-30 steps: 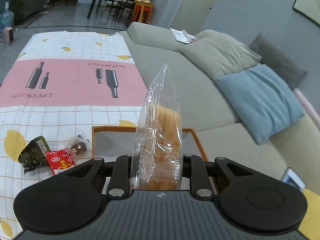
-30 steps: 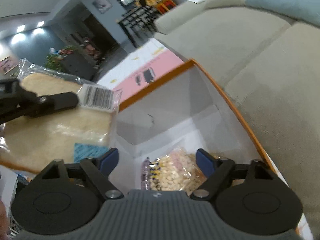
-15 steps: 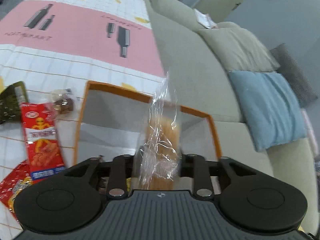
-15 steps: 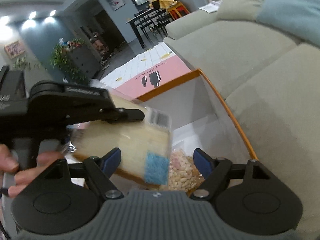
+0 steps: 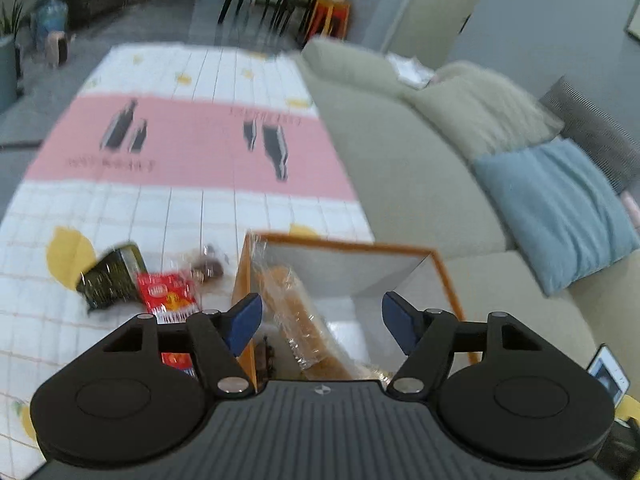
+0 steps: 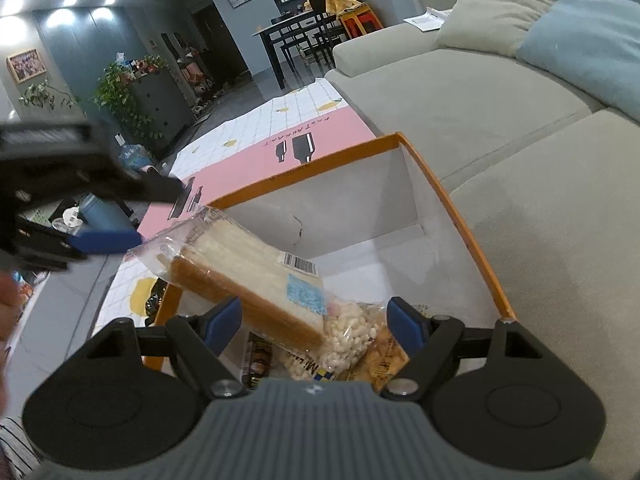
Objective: Organize snacks
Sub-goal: 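Grasp a clear bag of bread sticks with the right gripper and lift it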
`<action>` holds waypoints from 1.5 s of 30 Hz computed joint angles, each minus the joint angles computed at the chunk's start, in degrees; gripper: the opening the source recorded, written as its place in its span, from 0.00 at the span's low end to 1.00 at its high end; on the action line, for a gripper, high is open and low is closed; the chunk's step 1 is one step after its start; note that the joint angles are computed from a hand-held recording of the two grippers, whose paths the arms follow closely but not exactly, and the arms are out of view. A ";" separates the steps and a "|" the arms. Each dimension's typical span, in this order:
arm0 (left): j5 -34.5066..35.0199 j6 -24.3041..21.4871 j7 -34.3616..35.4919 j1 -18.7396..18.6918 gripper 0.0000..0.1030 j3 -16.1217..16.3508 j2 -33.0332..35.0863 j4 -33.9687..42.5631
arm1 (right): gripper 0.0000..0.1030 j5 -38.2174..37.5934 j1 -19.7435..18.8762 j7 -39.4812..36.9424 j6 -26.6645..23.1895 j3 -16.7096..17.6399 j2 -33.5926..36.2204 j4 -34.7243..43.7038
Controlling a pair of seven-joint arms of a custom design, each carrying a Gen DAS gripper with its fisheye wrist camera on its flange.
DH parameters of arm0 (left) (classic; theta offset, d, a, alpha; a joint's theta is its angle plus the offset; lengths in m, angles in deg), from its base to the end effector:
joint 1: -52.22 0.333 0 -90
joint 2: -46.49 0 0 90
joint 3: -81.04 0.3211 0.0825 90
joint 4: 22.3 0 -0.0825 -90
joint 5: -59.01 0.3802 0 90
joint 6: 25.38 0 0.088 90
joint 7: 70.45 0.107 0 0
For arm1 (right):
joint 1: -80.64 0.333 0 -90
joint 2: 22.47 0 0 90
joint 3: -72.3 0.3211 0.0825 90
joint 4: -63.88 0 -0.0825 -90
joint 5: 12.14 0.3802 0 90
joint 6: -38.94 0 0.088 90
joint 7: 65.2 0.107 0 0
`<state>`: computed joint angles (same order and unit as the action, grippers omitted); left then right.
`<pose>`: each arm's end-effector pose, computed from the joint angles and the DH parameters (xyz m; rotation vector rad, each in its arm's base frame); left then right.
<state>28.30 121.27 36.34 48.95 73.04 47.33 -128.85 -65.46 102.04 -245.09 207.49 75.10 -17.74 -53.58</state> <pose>0.5997 -0.1113 0.5889 -1.7893 2.0621 -1.1102 0.5249 0.2923 0.4814 -1.3467 1.8411 -0.4392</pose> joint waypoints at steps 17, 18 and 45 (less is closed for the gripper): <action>2.44 11.91 11.77 0.40 0.79 4.36 -13.93 -15.94 | 0.71 1.08 1.91 -13.06 -7.73 2.96 1.59 4.90; 2.66 12.00 11.87 0.71 0.79 4.55 -13.96 -16.69 | 0.73 1.09 2.60 -15.72 -10.13 2.96 2.81 6.71; 7.46 8.57 11.16 6.84 0.79 5.32 -7.49 -15.93 | 0.20 -10.30 13.63 -34.36 -37.44 -2.21 11.74 23.27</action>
